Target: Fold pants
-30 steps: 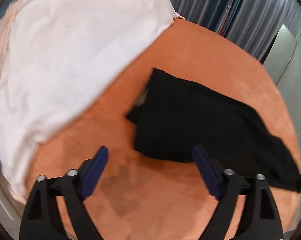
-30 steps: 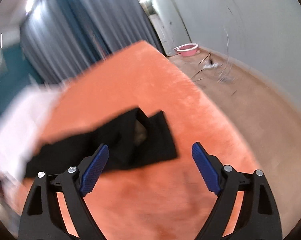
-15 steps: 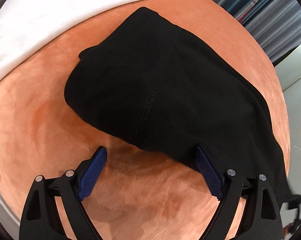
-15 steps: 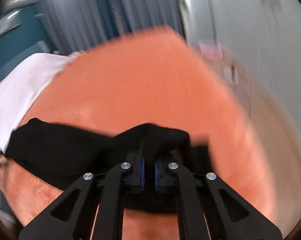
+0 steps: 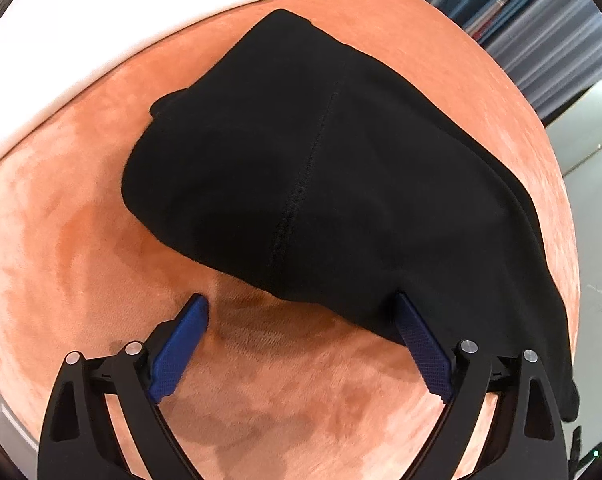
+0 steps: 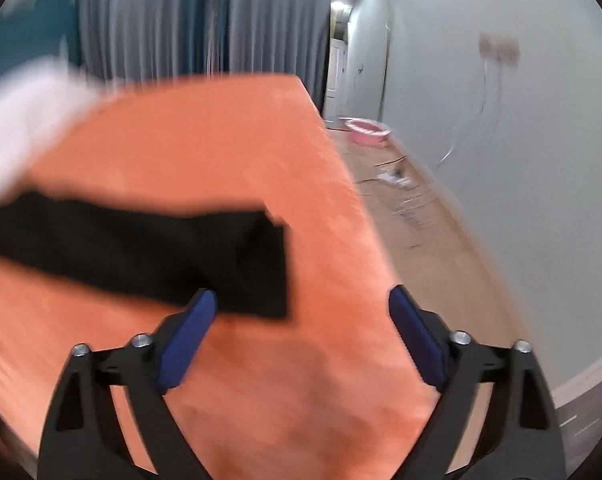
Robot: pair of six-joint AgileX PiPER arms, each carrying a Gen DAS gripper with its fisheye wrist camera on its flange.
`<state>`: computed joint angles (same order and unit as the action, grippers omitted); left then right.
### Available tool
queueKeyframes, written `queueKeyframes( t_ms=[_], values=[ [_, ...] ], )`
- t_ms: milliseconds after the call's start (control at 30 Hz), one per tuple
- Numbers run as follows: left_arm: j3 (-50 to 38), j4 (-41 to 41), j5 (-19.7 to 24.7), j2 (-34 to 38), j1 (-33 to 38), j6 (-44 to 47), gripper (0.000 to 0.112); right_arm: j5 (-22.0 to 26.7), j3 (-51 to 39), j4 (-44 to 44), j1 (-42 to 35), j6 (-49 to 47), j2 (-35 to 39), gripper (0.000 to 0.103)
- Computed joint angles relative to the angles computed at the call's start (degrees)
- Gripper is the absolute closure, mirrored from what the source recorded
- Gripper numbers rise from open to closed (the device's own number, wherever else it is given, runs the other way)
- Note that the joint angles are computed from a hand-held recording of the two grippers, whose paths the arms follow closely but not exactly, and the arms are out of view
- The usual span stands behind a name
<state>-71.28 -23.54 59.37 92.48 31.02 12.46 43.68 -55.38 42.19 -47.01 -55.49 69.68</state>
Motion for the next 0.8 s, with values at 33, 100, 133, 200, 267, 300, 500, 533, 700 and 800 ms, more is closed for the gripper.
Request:
queueKeyframes(
  t_ms=[33,100,133,200,267,300,500,533,700,800],
  values=[
    [-0.49,0.0,-0.19,0.49,-0.3,-0.97,0.021,4.43,-4.44,2.13,-0.26,3.27,3.56,0.016],
    [-1.0,0.05,-0.17,0.88,-0.51,-2.28,0.021,9.58,-12.18,3.67,1.37,12.78,11.86,0.016],
    [-1.09,-0.05,-0.13,0.93,-0.34,-2.58,0.021,11.15,-15.74,4.16,3.08,17.76,16.74,0.017],
    [-1.81,0.18,0.04,1.49,-0.46,-2.89,0.024,13.89,-21.68,-0.16,6.94,26.45,23.66,0.068],
    [-3.77,1.77,0.82,1.68,-1.0,-2.97,0.061,12.67,-24.59,-7.25,13.59,32.06,26.36,0.102],
    [-5.85,-0.18,2.97,2.42,0.16,-0.4,0.067,9.81,-23.46,-7.36,15.13,31.45,24.27,0.102],
    [-10.77,-0.22,6.4,6.46,4.52,4.6,0.063,-7.11,-14.06,-21.8,24.04,22.71,6.59,0.098],
    [-11.05,-1.43,7.65,7.63,5.49,6.16,0.063,-7.01,-12.7,-27.53,24.14,24.92,8.23,0.084],
    [-6.07,-7.68,6.78,3.59,8.79,10.57,0.035,-10.63,-0.56,-43.68,22.73,44.47,4.07,0.038],
    [-4.13,-14.3,9.64,3.45,12.37,14.1,0.028,-11.18,3.82,-38.99,22.42,45.95,-4.78,0.034]
  ],
)
